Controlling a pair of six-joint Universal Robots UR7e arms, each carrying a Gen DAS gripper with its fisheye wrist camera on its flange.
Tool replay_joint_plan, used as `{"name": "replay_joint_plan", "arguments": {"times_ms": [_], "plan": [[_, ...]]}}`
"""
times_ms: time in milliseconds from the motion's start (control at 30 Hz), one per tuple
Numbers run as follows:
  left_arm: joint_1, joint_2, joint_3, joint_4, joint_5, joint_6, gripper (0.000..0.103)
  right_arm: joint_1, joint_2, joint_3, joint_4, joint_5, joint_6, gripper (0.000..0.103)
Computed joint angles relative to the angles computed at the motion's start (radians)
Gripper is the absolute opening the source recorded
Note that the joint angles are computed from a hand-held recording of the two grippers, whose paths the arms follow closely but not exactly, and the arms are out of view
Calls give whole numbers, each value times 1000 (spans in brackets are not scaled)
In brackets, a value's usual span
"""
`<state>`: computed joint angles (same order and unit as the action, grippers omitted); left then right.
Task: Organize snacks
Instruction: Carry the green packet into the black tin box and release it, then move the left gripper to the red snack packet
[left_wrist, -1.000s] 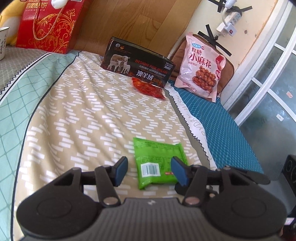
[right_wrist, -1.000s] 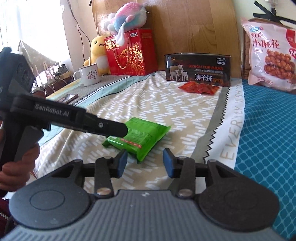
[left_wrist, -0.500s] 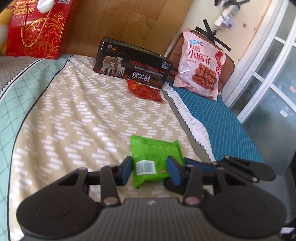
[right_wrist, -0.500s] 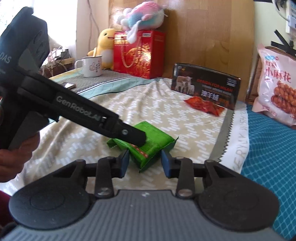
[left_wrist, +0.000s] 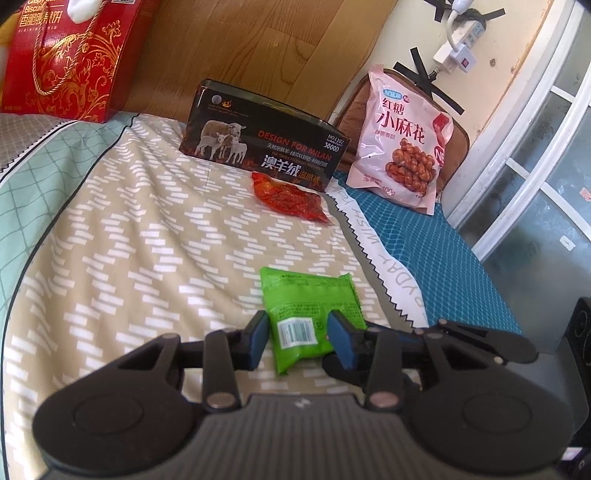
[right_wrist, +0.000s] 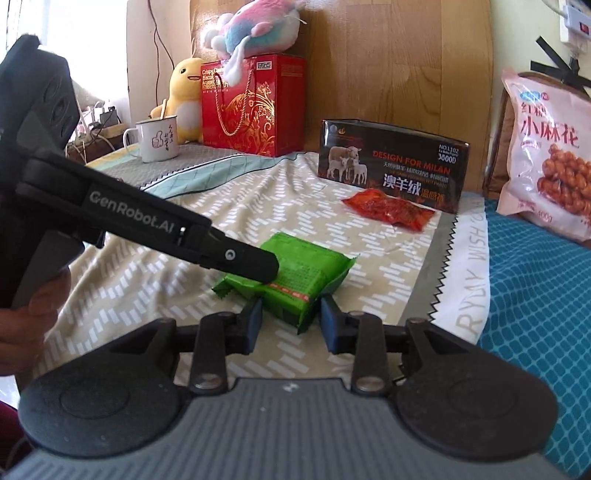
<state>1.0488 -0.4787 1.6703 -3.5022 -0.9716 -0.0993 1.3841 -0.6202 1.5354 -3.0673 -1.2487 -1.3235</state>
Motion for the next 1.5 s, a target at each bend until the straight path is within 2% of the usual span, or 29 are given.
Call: {"name": "replay_joint_plan", "arguments": {"times_ms": [100,233,433,600,767,800,833,867,900,933,1033,1067,1133,1200,1300,1333,1433,1467,1500], "plan": [[2,-10,-3,0,-31,-11,33,-3,-6,1,17,24,15,31],[-7,-12,-58,-3,-24,81,34,5,5,-26,-1,91,29,31],[17,36,-299,74,-40,193,35,58,99,-231,-1,151,74,31],[63,129,-590,236,-68,200,35,116,246,-549,102,112,161,31],[102,255,-880,375,-50,199,34,153,439,-956,301,48,242,32],[108,286,-939,394,-34,204,36,157,489,-1049,331,34,252,35],[111,319,-998,407,-4,209,45,160,536,-1131,353,16,257,36],[113,332,-1024,420,27,204,49,163,579,-1214,387,-4,255,41],[117,328,-1018,429,35,189,49,166,599,-1255,404,-25,260,46],[122,303,-970,407,16,173,48,162,597,-1254,404,-17,259,46],[129,215,-772,258,-41,169,48,125,496,-1100,382,73,310,50],[127,191,-709,195,-54,193,48,110,456,-1057,422,91,335,50],[118,151,-609,156,-53,203,48,82,405,-1031,565,118,383,50],[115,128,-536,136,-66,200,48,62,386,-1044,696,105,416,48],[113,127,-524,239,-67,147,45,52,381,-1037,723,43,448,38],[114,136,-540,283,-60,129,45,52,373,-1021,714,27,464,38],[123,162,-588,419,-35,54,40,54,428,-1129,796,4,529,38],[120,164,-587,408,-24,63,40,58,448,-1165,821,-25,548,37],[119,161,-583,420,-28,60,40,54,454,-1174,830,-12,558,35]]}}
